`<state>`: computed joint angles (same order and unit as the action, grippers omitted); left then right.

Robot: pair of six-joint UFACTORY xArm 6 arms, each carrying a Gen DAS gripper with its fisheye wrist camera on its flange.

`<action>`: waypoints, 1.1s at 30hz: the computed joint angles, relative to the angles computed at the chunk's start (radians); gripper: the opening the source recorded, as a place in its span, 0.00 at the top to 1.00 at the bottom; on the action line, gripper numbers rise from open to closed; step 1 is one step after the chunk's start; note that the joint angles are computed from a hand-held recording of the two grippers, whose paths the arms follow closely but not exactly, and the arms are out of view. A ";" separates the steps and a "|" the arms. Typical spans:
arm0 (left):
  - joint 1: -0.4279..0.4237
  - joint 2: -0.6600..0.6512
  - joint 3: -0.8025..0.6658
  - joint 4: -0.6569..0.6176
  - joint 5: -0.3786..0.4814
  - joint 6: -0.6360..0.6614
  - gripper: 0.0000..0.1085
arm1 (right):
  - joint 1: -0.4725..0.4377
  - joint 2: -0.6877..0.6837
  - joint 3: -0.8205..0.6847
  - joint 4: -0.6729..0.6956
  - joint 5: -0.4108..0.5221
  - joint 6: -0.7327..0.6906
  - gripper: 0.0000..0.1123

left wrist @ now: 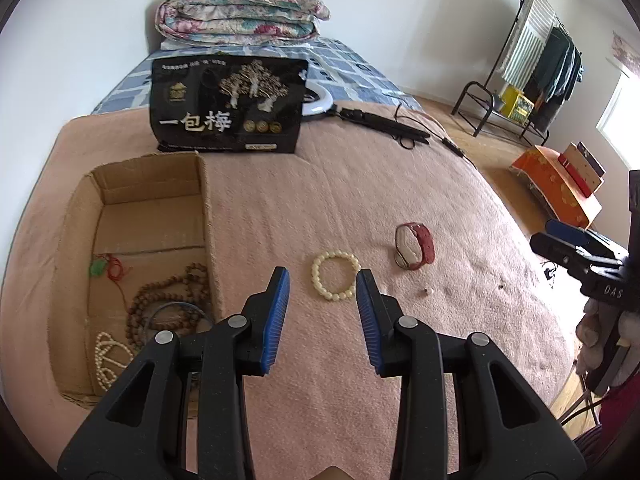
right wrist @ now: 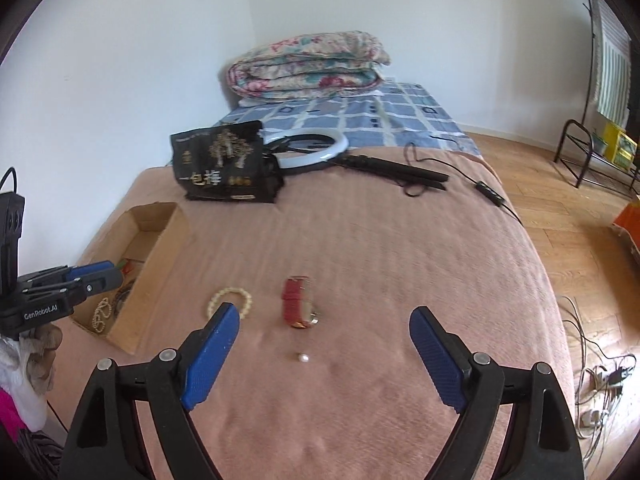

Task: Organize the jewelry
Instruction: 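Move both tools back toward the remaining jewelry on the bed, then close the left tool on the cream bead bracelet while the right tool closes on the red-strap watch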

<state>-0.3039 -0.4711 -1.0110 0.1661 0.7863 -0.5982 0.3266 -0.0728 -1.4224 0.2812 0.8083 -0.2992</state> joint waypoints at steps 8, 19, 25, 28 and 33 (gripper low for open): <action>-0.047 0.066 -0.009 -0.014 -0.017 -0.013 0.68 | -0.109 -0.016 0.034 -0.019 0.018 -0.012 0.21; -0.048 0.124 -0.014 -0.033 -0.031 -0.021 0.63 | -0.208 0.005 0.065 -0.026 0.051 -0.016 0.21; -0.048 0.169 -0.024 -0.049 -0.030 -0.009 0.60 | -0.188 0.022 0.060 0.031 0.048 -0.051 0.21; -0.049 0.196 -0.032 -0.049 -0.029 -0.001 0.52 | -0.159 0.034 0.054 0.065 0.044 -0.073 0.21; -0.040 0.240 -0.040 -0.050 -0.036 -0.006 0.40 | -0.091 0.082 0.012 0.087 0.050 -0.089 0.21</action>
<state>-0.3438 -0.2311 -1.0505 0.1163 0.7501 -0.6038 0.2359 0.0091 -1.4103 0.3682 0.8581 -0.3879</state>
